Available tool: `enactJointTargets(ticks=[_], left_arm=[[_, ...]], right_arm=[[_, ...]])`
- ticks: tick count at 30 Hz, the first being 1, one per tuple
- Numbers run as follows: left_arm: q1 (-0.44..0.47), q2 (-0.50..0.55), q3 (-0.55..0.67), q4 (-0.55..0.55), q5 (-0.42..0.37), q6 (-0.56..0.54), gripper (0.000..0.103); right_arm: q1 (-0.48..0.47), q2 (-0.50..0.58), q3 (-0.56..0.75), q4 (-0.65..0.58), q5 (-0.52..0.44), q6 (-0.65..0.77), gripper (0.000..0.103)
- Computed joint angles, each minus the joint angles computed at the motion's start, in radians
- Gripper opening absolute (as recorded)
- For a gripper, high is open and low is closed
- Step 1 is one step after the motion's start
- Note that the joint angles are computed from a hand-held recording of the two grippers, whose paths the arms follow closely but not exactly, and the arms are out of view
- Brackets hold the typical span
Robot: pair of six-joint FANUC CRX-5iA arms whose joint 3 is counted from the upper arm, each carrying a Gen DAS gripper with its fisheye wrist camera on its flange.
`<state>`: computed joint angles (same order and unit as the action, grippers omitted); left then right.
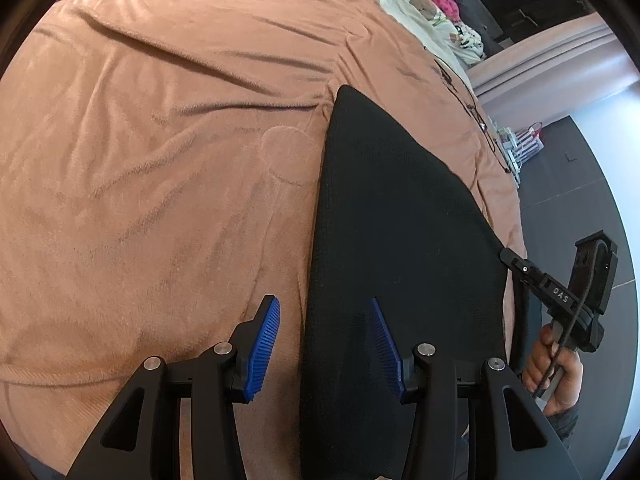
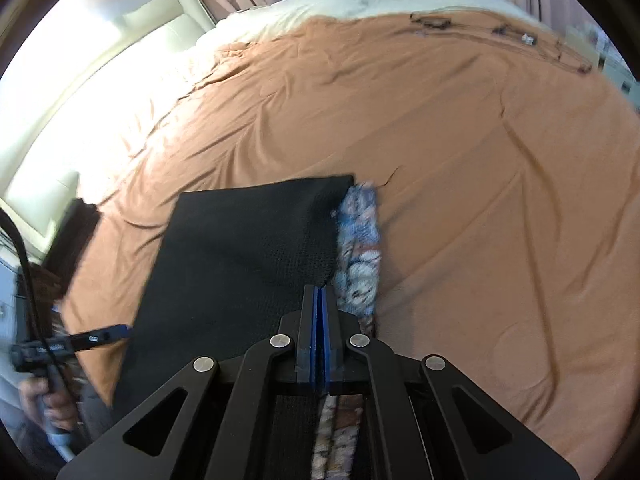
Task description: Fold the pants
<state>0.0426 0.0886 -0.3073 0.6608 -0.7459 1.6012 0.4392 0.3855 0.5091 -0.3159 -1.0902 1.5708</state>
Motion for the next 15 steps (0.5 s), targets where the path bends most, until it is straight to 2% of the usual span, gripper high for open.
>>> enactJointTargets(ticks=[5, 9, 15], left_arm=[[0.003, 0.006, 0.002, -0.008, -0.005, 0.008, 0.049], [0.000, 0.010, 0.005, -0.005, -0.006, 0.002, 0.049], [-0.001, 0.019, 0.008, -0.001, -0.010, -0.004, 0.049]], right_arm=[[-0.026, -0.004, 0.019, -0.078, -0.047, 0.047, 0.000], [-0.026, -0.006, 0.011, -0.063, -0.057, 0.049, 0.001], [-0.024, -0.011, -0.004, -0.058, -0.056, 0.059, 0.016]])
